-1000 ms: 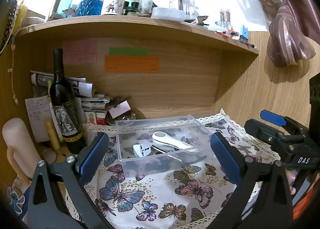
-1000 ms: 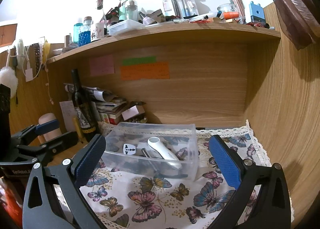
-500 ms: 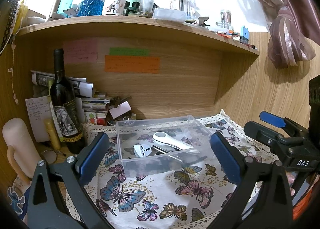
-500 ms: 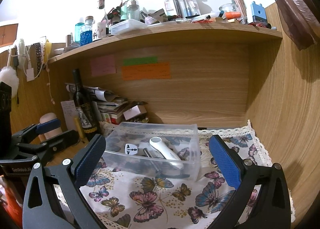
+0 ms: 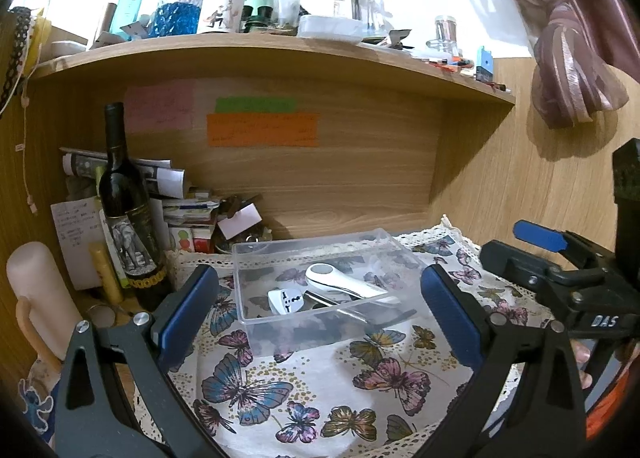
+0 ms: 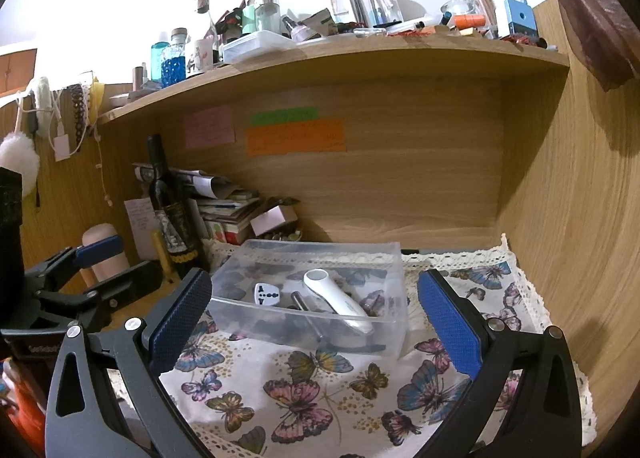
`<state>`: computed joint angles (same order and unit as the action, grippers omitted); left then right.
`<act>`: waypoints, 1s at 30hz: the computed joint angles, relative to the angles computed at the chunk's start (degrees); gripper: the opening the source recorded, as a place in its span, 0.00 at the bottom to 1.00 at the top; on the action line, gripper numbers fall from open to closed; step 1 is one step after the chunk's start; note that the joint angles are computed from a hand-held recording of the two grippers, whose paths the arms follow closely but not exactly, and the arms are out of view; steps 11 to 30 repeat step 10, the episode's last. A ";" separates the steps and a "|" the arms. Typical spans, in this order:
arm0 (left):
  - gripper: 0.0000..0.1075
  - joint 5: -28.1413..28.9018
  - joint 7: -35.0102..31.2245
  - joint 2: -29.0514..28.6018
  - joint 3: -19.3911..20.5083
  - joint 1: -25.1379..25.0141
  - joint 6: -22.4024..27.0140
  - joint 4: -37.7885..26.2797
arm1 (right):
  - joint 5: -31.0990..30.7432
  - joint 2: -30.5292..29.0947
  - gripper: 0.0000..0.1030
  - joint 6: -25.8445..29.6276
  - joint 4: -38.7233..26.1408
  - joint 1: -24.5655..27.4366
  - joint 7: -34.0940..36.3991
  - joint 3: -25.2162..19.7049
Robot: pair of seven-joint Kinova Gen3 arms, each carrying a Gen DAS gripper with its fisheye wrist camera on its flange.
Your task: Organize rigid objects
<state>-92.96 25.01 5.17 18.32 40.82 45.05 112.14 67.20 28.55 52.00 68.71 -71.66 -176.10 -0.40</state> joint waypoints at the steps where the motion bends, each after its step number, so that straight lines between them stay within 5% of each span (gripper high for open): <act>1: 0.95 -0.10 0.03 -0.04 0.01 0.01 -0.13 0.00 | -0.15 0.04 1.00 0.01 -0.08 0.05 0.13 -0.05; 30: 0.95 -0.10 0.87 -0.25 -0.17 -0.30 -0.06 0.07 | -0.90 0.12 1.00 -0.43 -0.05 0.43 1.27 -0.03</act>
